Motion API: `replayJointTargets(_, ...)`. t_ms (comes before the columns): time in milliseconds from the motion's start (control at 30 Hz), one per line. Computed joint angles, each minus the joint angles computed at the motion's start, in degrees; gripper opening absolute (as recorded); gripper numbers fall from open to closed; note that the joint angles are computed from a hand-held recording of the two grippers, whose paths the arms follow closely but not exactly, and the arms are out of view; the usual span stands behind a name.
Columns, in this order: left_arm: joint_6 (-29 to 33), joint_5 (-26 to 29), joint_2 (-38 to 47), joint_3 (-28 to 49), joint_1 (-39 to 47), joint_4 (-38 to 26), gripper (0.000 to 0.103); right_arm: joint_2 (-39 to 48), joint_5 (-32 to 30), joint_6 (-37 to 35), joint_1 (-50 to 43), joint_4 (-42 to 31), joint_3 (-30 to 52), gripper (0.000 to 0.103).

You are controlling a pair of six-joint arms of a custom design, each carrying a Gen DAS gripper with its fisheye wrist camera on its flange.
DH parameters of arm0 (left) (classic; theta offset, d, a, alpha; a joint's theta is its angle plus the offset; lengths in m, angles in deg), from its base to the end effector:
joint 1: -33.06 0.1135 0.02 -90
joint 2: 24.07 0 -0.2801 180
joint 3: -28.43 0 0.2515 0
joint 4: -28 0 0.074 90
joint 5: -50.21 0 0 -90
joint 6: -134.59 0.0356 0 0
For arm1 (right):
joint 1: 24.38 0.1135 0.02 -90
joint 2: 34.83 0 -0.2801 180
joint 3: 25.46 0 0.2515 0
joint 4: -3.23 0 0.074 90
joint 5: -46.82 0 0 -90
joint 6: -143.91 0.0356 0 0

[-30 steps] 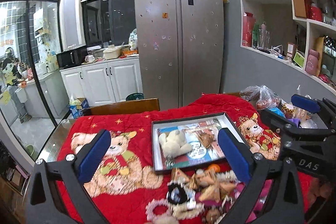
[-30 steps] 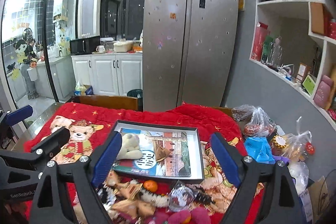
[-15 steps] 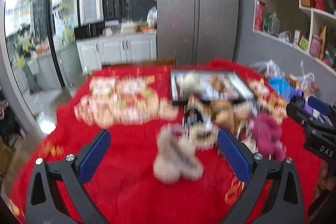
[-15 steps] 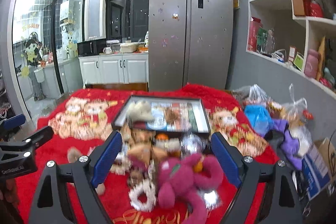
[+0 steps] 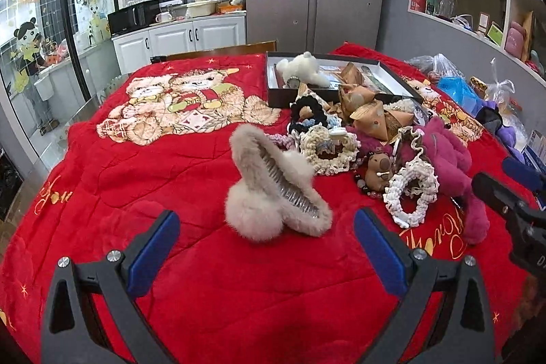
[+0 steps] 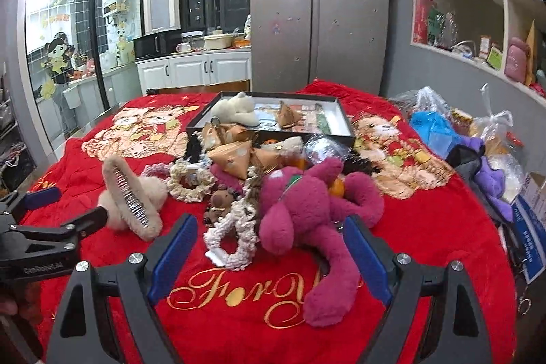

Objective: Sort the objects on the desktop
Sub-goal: 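Withdraw both tools from the box back toward the pile, then grasp the beige fur hair clip with the left tool while the right tool grasps the white lace scrunchie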

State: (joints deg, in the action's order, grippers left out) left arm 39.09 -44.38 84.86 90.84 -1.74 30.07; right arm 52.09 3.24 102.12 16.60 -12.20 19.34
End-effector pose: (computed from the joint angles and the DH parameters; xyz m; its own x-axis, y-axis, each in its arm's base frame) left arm 0.2990 -0.2043 0.1193 -0.6224 0.3162 -0.7159 0.4645 0.8855 -0.0126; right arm 0.2014 0.1408 0.1414 -0.5428 0.2093 -0.8133 0.3693 0.9293 -0.0073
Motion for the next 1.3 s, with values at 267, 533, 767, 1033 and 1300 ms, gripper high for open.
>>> replayJointTargets(267, 2.28, 0.24, 1.96, 0.48, 0.25, 1.90, 0.103, 4.59, -5.24, -1.80, -1.41, 7.86, -0.93, 0.089)
replayJointTargets(533, 2.04, 1.16, 5.46, 3.05, 1.57, 1.48, 0.103, 9.49, -13.02, -4.49, -4.76, 17.91, -2.64, 0.089)
replayJointTargets(767, 3.16, 0.41, 8.95, 6.29, 1.89, 0.44, 0.103, 13.02, -16.32, -5.48, -7.27, 20.55, -1.99, 0.089)
replayJointTargets(1033, 3.47, 1.61, 13.31, 11.46, 2.56, -2.10, 0.103, 17.26, -20.08, -7.00, -10.88, 21.96, 0.08, 0.089)
replayJointTargets(1300, 4.27, 2.24, 16.33, 15.31, 2.30, -3.91, 0.103, 20.35, -22.99, -7.57, -14.43, 23.94, 1.16, 0.089)
